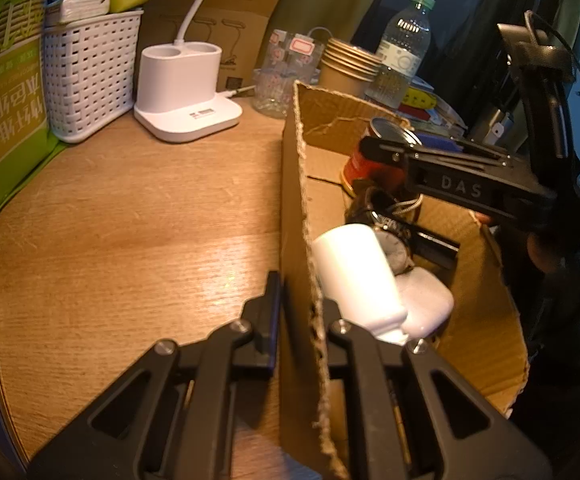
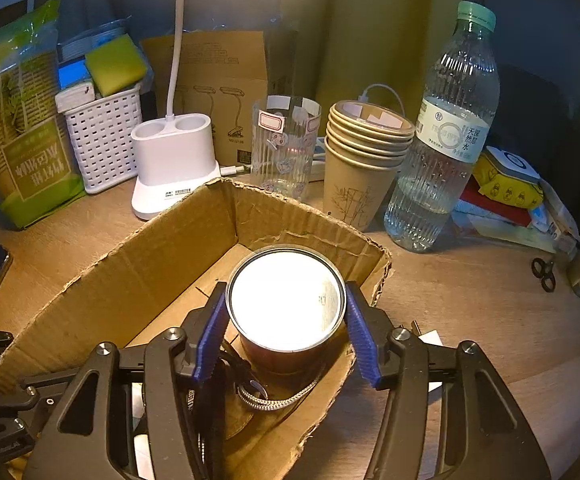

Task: Organize rigid objects
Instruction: 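Lift the red tin can and carry it over the box with the right tool, then open the right tool to release the tin can into the box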

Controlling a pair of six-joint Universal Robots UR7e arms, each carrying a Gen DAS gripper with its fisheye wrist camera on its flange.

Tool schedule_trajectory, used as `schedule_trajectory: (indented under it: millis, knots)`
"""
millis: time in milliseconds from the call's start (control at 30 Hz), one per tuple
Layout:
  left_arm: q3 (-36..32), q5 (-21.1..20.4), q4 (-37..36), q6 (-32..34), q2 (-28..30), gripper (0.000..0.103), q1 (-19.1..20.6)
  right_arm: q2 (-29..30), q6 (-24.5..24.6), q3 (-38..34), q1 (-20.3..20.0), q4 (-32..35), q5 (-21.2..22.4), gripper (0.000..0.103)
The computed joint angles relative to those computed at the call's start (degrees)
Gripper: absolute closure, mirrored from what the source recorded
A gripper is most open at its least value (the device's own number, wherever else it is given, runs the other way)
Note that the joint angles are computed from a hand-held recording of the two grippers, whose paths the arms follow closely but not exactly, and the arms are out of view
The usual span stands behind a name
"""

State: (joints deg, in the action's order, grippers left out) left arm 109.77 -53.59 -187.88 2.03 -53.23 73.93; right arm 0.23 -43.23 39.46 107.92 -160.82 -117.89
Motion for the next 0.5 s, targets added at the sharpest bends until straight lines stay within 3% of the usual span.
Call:
schedule_trajectory:
  millis: [500]
  knots:
    - [-0.1,0.0,0.0,0.0,0.0,0.093,0.0,-3.9,0.2,6.6,0.2,-6.0,2.4,0.039]
